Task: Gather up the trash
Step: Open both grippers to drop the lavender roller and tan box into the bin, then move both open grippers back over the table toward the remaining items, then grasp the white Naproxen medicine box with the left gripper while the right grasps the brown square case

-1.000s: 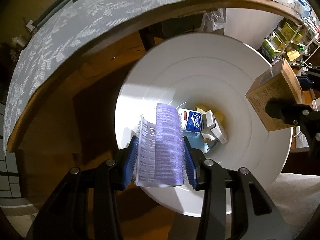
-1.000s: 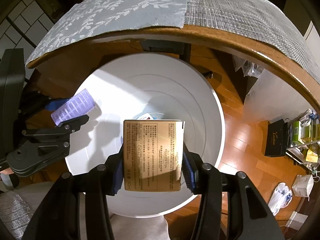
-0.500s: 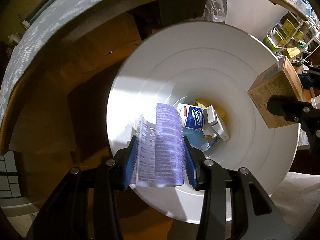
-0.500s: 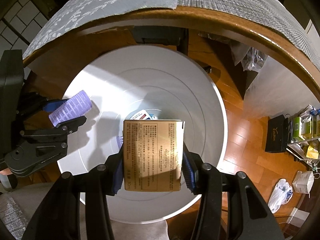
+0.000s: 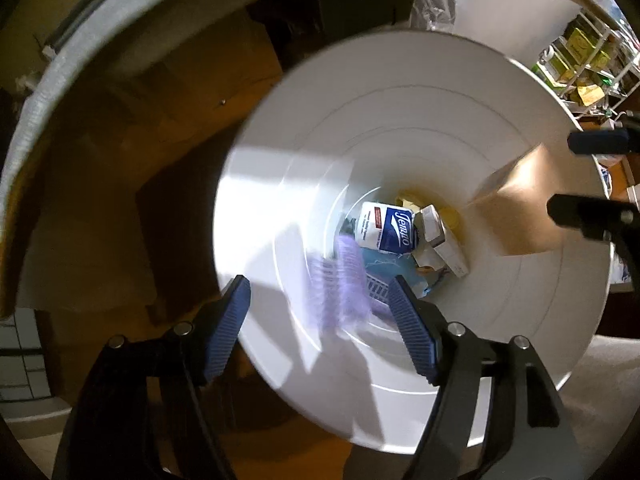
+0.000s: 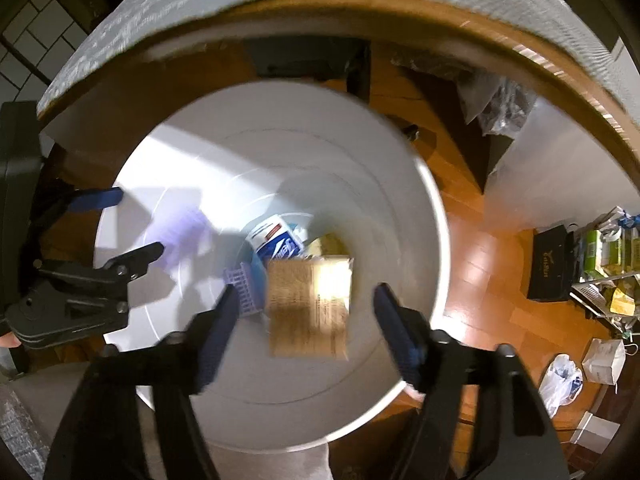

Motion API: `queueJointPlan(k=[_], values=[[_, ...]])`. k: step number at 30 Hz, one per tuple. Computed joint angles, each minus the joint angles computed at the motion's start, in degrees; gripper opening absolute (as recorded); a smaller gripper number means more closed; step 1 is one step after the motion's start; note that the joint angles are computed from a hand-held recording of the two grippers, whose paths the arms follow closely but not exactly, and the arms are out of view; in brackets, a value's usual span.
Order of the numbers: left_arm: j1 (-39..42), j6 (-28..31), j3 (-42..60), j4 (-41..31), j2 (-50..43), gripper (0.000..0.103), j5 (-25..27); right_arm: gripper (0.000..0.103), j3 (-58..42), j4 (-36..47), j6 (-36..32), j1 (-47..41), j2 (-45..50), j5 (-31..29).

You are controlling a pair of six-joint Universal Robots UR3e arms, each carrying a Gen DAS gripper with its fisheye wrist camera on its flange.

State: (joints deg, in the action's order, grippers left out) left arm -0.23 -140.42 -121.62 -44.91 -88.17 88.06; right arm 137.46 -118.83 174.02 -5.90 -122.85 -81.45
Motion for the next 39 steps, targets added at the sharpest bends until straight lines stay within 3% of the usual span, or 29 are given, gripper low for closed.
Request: queueJointPlan(k=[4, 6, 8, 9, 11, 13, 17, 19, 24, 29, 32, 39], values=[[2.9, 2.9, 0.0, -4.5, 6.9, 0.072, -2.8, 0.072, -3.0, 5.1, -3.7, -2.8, -6.5, 0.2], [6.7, 5.5, 2.8, -12.0, 12.6, 0.072, -8.0, 0.081, -6.3, 8.6, -6.7, -5.7, -10.2, 2.8], [12.1, 8.8, 7.6, -21.0, 17.2, 0.084, -16.0, 0.089, -10.4, 9.5, -9.3, -8.4, -11.9, 5.1], [15.3, 10.0, 9.8, -23.7, 19.3, 0.096, -21.0, 0.089, -12.1, 8.4, -10.0, -9.0, -11.5, 5.5], [18.5, 8.1, 12.0, -21.0, 20.2, 0.101, -26.7, 0.091, -15.5, 2.8, -10.7, -8.9, -7.4, 5.5], [16.9, 2.3, 15.4, -13.6, 15.4, 0.101, -26.1, 0.093, -18.4, -6.1, -10.0, -6.6, -0.1, 2.8], [9.6, -10.0, 26.2, -0.2, -1.1, 0.101, -18.5, 0.093, -26.3, -20.1, -11.0, -3.2, 17.4, -0.1], [6.8, -13.9, 34.0, 2.4, -9.9, 0.101, -15.5, 0.093, -34.1, -23.2, -10.8, -2.5, 28.2, 0.4], [2.0, -19.1, 52.4, 2.5, -27.4, 0.101, -10.4, 0.093, -55.7, -19.3, -8.9, -0.1, 48.7, 0.2], [-0.3, -20.8, 65.8, 0.1, -38.3, 0.101, -7.0, 0.091, -74.0, -13.6, -9.4, 2.9, 63.3, -0.5], [-0.4, -22.1, 71.7, -2.2, -42.5, 0.099, -6.1, 0.083, -84.5, -9.0, -10.5, 3.8, 70.5, -0.2], [0.7, -23.0, 84.5, -9.0, -50.4, 0.091, -8.2, 0.078, -103.4, -0.7, -9.9, 4.5, 82.6, 0.8]])
